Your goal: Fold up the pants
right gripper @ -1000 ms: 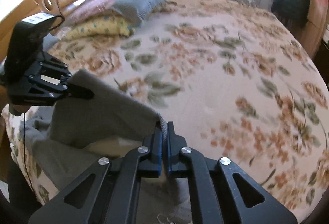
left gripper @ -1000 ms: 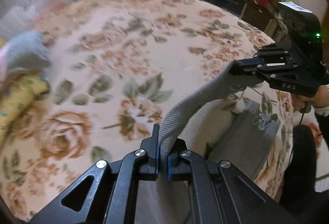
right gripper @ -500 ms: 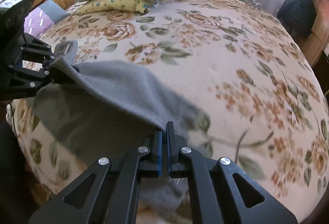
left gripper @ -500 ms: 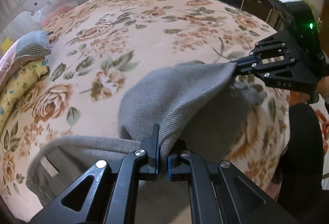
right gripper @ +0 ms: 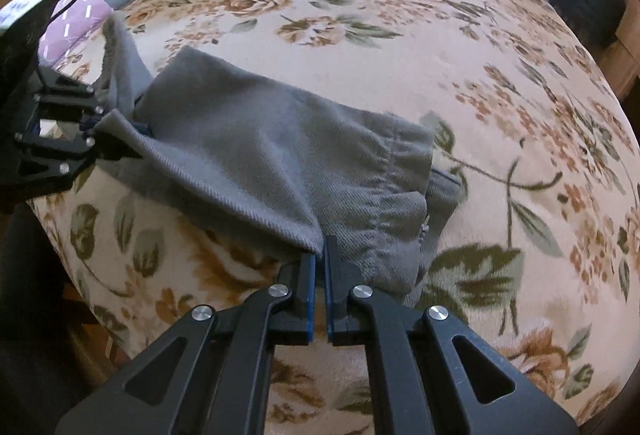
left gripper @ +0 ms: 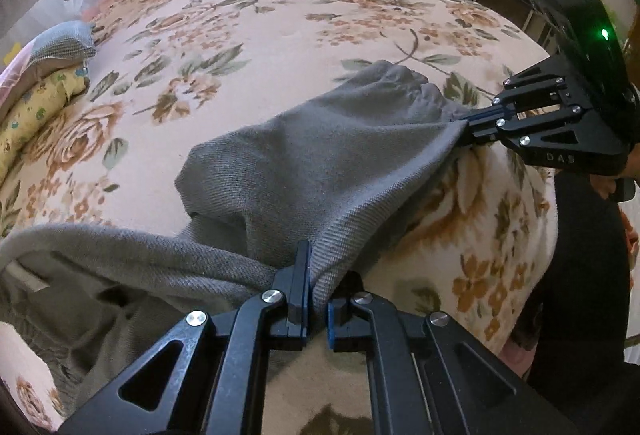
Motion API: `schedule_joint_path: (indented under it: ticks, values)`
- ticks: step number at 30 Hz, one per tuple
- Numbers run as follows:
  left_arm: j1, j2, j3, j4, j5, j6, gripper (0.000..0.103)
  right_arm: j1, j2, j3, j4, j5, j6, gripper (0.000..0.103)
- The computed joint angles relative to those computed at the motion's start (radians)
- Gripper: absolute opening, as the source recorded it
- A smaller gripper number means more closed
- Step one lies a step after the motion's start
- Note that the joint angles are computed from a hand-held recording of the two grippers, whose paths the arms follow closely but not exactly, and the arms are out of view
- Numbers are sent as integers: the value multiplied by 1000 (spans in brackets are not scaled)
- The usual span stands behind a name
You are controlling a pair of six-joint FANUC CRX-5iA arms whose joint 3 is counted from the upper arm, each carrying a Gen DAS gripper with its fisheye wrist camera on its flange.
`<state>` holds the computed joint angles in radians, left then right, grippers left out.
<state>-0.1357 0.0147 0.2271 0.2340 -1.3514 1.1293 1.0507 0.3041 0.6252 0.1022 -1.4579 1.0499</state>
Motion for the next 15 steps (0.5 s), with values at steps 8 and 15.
schedule_joint_path:
  ticks: [8, 15]
  values:
    - [25, -32, -29, 17, -3, 34, 22, -1, -17, -6, -19, 3, -76, 24]
    - [103, -118, -77, 42, -7, 37, 37, 27, -38, 5, -2, 44, -90, 51]
